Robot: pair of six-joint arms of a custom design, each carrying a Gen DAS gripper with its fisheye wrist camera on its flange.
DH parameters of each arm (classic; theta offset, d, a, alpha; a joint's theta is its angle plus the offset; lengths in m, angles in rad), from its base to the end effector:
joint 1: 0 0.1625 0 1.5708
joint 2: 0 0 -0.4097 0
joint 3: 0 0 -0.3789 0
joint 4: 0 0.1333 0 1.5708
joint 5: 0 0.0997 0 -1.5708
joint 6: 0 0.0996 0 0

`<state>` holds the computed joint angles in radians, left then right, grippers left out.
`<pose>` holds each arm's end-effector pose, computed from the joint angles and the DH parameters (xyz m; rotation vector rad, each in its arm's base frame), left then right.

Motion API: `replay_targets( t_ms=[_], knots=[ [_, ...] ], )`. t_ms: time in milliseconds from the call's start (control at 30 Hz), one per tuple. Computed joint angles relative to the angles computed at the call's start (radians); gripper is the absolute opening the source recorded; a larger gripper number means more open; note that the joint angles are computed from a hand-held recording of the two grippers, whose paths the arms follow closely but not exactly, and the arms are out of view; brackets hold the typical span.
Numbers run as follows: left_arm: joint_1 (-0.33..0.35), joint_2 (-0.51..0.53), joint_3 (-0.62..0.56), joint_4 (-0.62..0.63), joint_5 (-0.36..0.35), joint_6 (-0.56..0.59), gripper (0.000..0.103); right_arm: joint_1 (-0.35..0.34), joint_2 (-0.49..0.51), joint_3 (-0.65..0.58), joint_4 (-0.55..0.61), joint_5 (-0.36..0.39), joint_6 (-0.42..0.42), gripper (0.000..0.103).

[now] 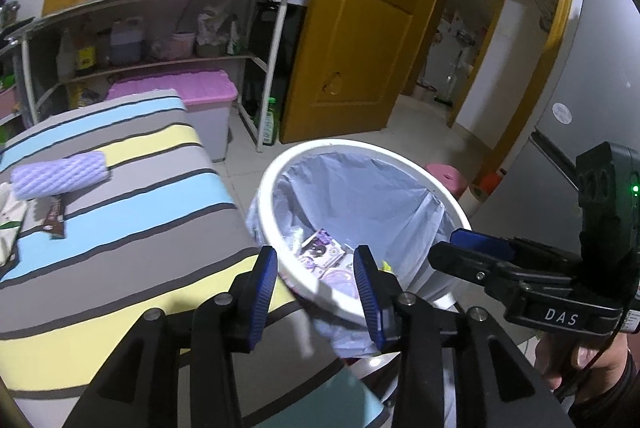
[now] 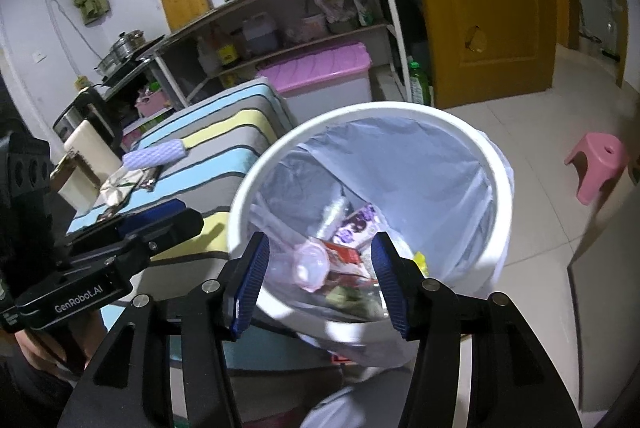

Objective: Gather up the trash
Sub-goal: 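Open both tools to drop the cup and bag into the bin, then move both tools back over the table toward the remaining trash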

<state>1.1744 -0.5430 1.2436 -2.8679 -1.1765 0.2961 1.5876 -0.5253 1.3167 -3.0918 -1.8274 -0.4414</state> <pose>-0.1408 -0.7807 0.1099 0.7490 2.5571 -0.8432 0.1208 -0.7574 0.0931 0.4661 -2.5631 0.9006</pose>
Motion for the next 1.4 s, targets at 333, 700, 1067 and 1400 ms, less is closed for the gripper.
replay_targets(
  t_ms=[333,700,1067,1400],
  knots=[
    [0.001,-0.085,0.122,-0.109,0.040,-0.019,0.040,0.033,0.009,0.017,0.009,0.010,-0.029,0.054],
    [0.002,-0.167,0.236,-0.201,0.108,-0.045,0.040,0.064,0.021,0.023,0.024,0.034,-0.064,0.054],
    [0.016,-0.214,0.292,-0.251,0.158,-0.064,0.040,0.097,0.058,-0.006,0.066,0.032,-0.089,0.054],
    [0.042,-0.245,0.316,-0.279,0.190,-0.075,0.040,0.117,0.104,-0.080,0.136,0.039,-0.093,0.054]
  ],
)
